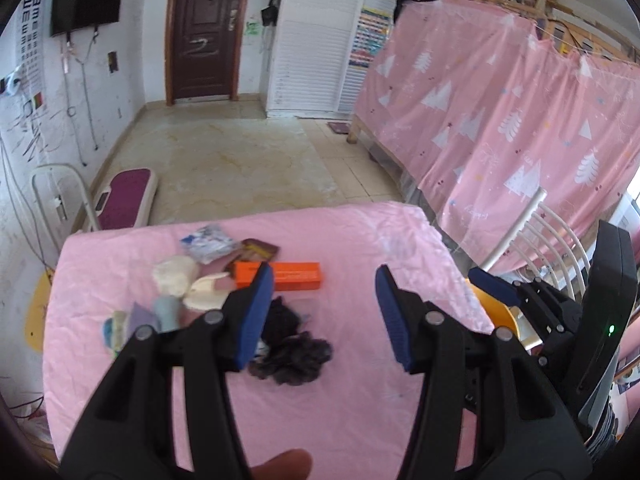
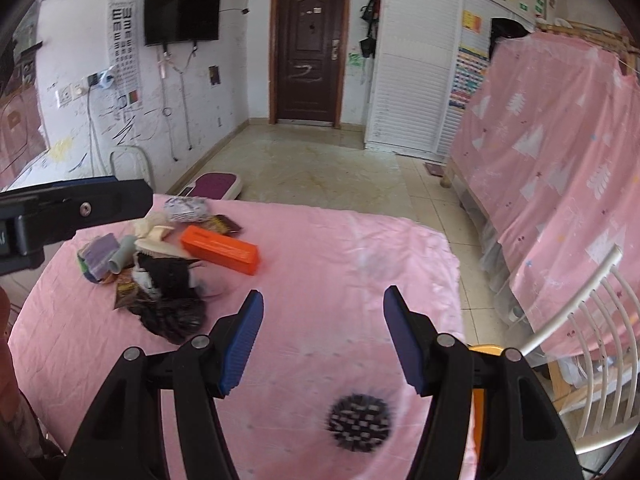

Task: Collect trash
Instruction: 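Move both open tools back over the table clutter, then grasp the lavender sock bundle with the left tool while the right tool grasps the black plastic bag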

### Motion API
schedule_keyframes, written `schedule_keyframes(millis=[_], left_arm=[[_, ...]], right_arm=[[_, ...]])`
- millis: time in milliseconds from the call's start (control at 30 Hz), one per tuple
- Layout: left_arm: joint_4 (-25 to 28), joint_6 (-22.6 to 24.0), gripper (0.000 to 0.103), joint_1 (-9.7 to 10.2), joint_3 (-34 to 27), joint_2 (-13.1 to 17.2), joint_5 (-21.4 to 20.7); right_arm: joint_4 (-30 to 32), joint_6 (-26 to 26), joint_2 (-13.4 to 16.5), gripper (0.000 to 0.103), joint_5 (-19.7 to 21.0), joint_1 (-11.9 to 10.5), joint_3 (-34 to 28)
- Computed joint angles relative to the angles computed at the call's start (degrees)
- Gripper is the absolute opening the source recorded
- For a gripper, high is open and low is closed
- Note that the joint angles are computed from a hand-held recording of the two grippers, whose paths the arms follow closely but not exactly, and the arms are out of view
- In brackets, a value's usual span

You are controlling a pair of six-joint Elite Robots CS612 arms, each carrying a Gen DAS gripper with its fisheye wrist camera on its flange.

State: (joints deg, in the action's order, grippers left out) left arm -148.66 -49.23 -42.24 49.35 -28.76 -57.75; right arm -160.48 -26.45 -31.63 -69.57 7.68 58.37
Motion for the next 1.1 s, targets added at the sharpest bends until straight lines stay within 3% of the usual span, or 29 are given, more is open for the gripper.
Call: schedule_keyframes(millis=[233,467,700,900,1100], left_arm=[[-0.5,-5.3,0.051,0.74,7.8,-3.8,1.2],[2.3,-9.9,0.05,1.27,12.2,-6.0,2.4],[2.9,-9.8,0.05,1.83,16.1,-7.3,3.3],[6.9,-7.7,0.05,1.77,16.3,-6.9,5.2],[8.5,-5.8,0.05,1.92,15.5,-6.0,4.0]], right_arm=[[2.8,-2.3,0.1,0.052,0.6,2.2,0.2],[7.5,-4.5,0.2,0.053,2.9,3.3,0.2],[10.7,-6.6,0.4,0.056,4.6,4.2,0.2],[13.2,-6.3,1.7,0.056,4.0,4.4,-1.6],[14.4,-5.8,2.3,0.056,4.1,4.3,-2.7]])
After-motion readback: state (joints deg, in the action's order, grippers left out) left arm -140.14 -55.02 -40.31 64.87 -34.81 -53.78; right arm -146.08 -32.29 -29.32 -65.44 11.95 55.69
